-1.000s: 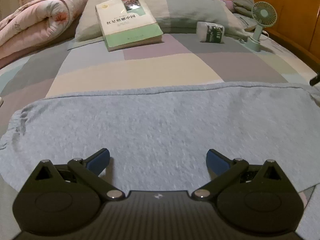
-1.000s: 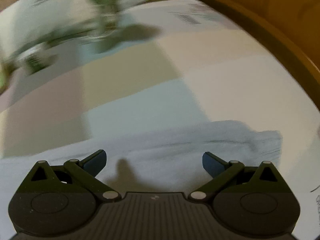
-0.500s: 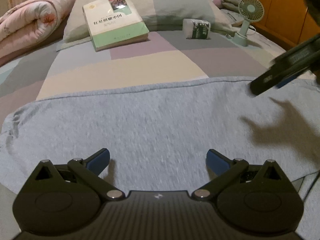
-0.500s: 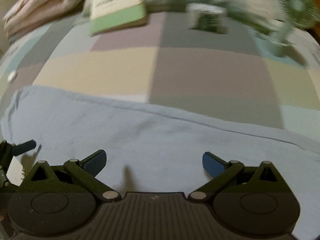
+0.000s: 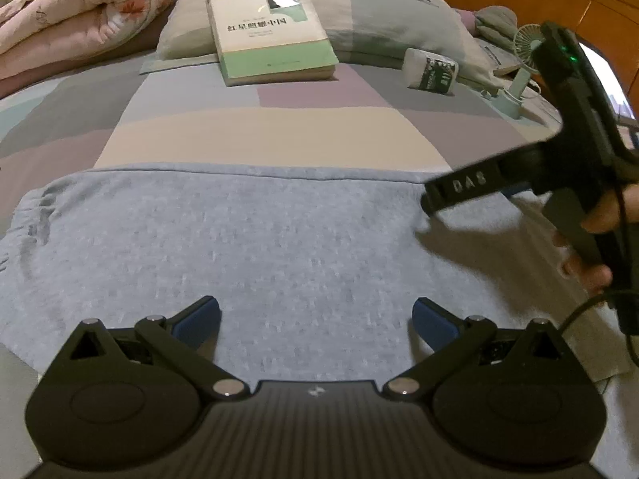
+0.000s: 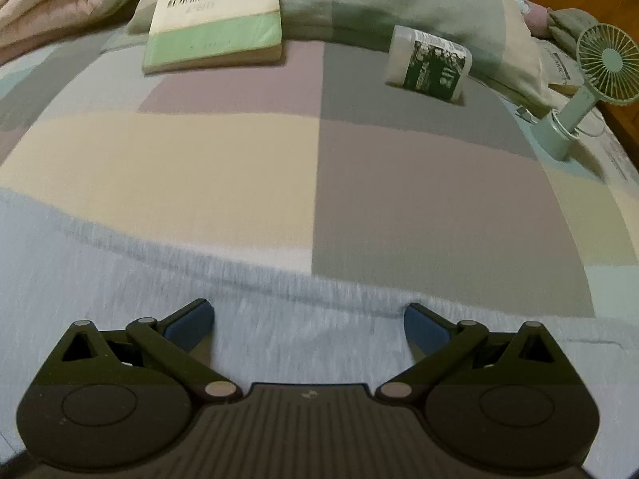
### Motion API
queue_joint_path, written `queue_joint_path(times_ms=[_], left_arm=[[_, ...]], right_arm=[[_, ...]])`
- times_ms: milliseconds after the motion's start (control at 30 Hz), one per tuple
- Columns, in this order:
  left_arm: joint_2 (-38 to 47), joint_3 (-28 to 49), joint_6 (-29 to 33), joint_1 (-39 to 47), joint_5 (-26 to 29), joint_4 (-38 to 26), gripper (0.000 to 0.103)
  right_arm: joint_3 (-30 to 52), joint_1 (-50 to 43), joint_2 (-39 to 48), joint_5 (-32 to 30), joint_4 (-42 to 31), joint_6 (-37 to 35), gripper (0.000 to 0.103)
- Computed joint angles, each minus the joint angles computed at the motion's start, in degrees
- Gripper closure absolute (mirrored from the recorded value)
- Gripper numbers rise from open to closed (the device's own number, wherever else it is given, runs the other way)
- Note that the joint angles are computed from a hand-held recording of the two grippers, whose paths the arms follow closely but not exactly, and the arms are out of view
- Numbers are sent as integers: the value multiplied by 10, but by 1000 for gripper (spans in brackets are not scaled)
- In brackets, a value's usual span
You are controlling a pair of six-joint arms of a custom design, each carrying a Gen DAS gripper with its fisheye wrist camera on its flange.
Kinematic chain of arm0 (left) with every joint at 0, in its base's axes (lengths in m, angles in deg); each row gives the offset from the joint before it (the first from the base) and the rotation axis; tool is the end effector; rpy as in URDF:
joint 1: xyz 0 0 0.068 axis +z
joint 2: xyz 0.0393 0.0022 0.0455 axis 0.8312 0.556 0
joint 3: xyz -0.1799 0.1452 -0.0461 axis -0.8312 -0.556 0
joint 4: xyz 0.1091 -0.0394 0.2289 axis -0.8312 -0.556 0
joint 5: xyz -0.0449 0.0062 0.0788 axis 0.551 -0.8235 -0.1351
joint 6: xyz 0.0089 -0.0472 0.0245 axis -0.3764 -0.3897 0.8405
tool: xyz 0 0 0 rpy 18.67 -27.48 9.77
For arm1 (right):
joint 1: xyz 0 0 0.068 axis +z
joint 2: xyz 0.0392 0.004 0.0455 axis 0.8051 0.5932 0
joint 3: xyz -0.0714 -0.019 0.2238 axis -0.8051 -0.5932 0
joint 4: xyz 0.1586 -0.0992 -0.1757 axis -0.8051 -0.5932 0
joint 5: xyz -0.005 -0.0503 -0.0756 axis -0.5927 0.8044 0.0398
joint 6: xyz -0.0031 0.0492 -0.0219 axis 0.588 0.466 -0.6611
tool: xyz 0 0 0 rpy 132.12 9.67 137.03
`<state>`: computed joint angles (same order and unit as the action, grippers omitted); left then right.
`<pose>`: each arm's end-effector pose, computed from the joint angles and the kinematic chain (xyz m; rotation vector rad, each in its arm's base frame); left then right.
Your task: Fold clothes
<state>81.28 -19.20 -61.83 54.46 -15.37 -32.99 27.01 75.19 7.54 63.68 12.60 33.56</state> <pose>0.2164 -0.0168 0.1069 0.3941 2.4026 -0.2847 0.2814 0.1015 0.1371 0.0011 2.5668 -0.0919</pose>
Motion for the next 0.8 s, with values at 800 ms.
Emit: queue_joint_path(times_ms=[800], left_arm=[[-3,0,-12,8,-5,6,1]], right_arm=[[-143,-412,-207,-181,-63,-196,0]])
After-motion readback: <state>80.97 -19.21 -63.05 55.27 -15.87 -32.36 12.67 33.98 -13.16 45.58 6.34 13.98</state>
